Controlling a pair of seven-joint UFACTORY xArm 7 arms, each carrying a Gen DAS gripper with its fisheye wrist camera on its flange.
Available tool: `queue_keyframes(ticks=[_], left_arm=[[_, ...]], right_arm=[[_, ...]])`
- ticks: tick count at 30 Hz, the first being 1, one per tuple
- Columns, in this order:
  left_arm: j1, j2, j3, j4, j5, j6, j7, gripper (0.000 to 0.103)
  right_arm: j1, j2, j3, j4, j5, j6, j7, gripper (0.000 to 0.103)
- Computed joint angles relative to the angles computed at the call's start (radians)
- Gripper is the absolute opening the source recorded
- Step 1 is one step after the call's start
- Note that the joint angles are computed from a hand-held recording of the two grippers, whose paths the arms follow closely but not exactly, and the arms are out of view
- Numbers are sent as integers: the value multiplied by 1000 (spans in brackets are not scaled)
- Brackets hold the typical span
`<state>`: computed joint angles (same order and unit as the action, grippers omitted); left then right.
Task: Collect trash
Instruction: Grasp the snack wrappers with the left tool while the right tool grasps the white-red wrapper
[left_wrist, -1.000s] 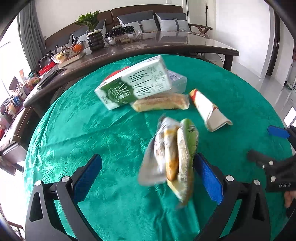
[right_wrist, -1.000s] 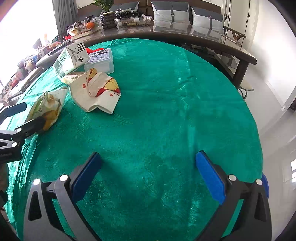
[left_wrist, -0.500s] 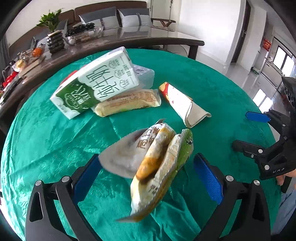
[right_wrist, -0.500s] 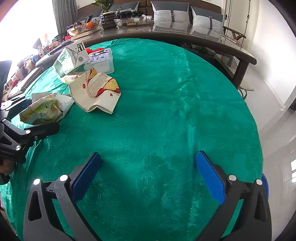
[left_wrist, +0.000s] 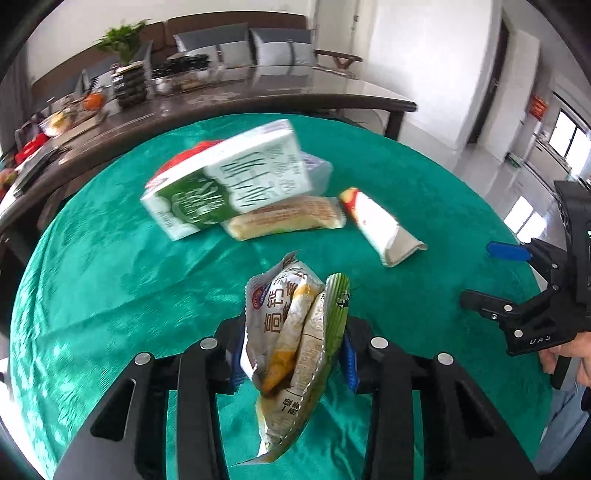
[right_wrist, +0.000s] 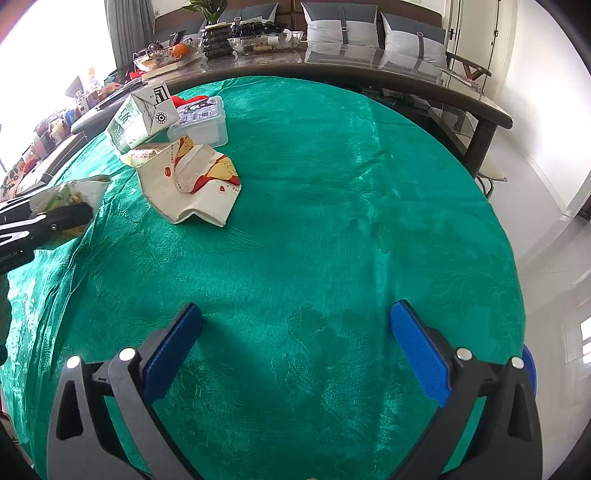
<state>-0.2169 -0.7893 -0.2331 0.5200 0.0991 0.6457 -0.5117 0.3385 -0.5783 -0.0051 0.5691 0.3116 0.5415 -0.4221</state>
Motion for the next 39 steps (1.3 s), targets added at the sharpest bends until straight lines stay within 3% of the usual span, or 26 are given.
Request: queue_keyframes(ticks=[5,8,10,19,23,28,31,34,37,38,39], left_arm=[[37,-131,1,-48,-6,141,-87,43],[44,-165,-3,-77,5,162,-100,65],[51,-182,-13,-90,14,169,-116,87],[52,-160,-34,-82,46,215,-121,99],[45,-164,-22,-87,49,212,-125,99],[41,-164,-15,-88,49,209,-124,98],[23,-179,11,-101,36,192,-99,98],[-9,-230,74,-129,2,178,-19,98],[3,-274,75,-138,-3,174,26,96],[4,-277,78,-136,-7,173,42,93],[3,-271,82,-130,-15,176,58,84]], right_arm=[[0,0,-1,0,-1,-1,0,98],[0,1,0,0,-2,-1,1,98],[1,1,0,0,-1,-1,0,98],[5,-1,4,0,3,-4,7,98],[120,-50,-58,-15,130,-4,-67,98],[158,13,30,66,136,-13,-37,98],[145,104,88,155,93,4,21,86],[114,184,132,229,41,27,104,68],[94,252,132,288,30,53,160,33],[91,262,126,298,38,66,168,16],[91,257,117,297,56,75,165,10]])
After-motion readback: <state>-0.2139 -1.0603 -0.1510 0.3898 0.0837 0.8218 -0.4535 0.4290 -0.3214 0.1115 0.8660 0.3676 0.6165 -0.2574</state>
